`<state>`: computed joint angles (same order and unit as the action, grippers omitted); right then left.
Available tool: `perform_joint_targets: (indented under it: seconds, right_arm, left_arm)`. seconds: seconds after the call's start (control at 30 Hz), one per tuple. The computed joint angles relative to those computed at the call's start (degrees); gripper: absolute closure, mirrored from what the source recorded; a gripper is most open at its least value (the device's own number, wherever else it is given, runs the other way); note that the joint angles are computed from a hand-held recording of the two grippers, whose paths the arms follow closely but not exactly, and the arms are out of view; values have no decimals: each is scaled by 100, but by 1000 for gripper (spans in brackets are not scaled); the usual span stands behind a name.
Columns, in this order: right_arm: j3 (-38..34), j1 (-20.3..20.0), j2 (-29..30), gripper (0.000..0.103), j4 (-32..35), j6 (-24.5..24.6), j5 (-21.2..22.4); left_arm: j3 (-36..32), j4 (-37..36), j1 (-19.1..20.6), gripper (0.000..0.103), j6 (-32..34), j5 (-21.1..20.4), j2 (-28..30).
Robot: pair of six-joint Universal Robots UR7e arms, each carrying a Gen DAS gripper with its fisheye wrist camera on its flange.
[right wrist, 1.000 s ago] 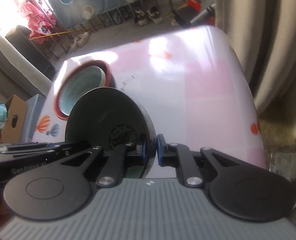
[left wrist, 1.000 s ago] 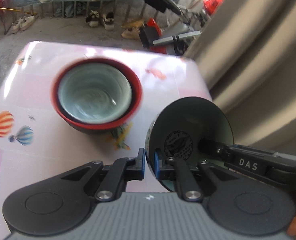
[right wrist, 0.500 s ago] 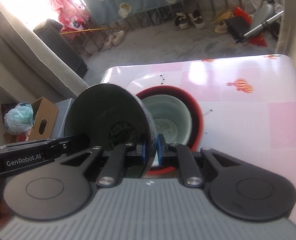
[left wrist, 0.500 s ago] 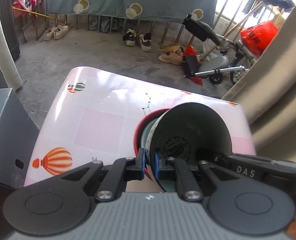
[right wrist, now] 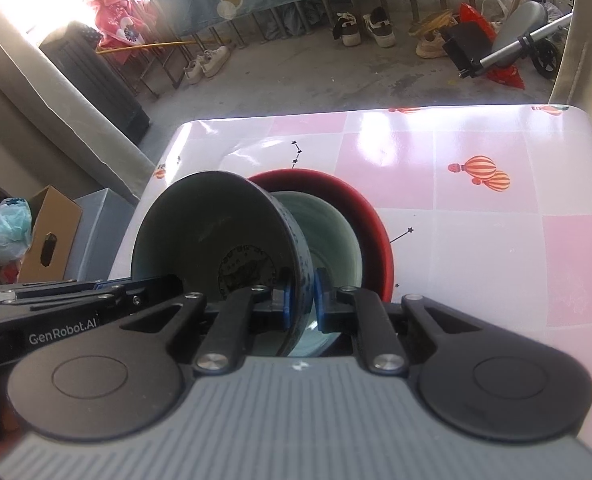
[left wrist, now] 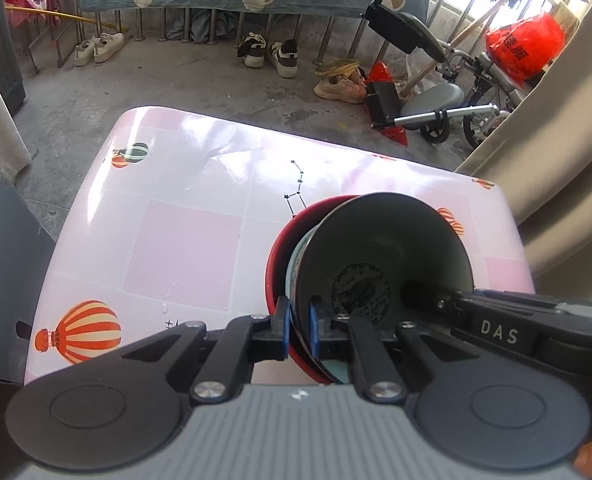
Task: Organize plates and bowls
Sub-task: 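Lift the dark green bowl with the right gripper over the nested bowls, then lower the dark green bowl into the marbled bowl and open the right gripper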
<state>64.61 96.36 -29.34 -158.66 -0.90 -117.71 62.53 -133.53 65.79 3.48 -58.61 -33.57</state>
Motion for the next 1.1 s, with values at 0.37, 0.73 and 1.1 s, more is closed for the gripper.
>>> perform_joint_targets:
  seconds: [0.37,0.73,1.1]
  right_arm:
    - [-468,-48,236,92,555,16,-187]
    - [-648,-55,309,91,761,-39,-221]
    - [-1127,171,632,84,1088,-444,-901]
  left_arm:
    - [-225,198,2,89,90,16,151]
    - [56,-165,-38,71,397,-61,-17]
    - [328,-610,-35,70,635,155,-143]
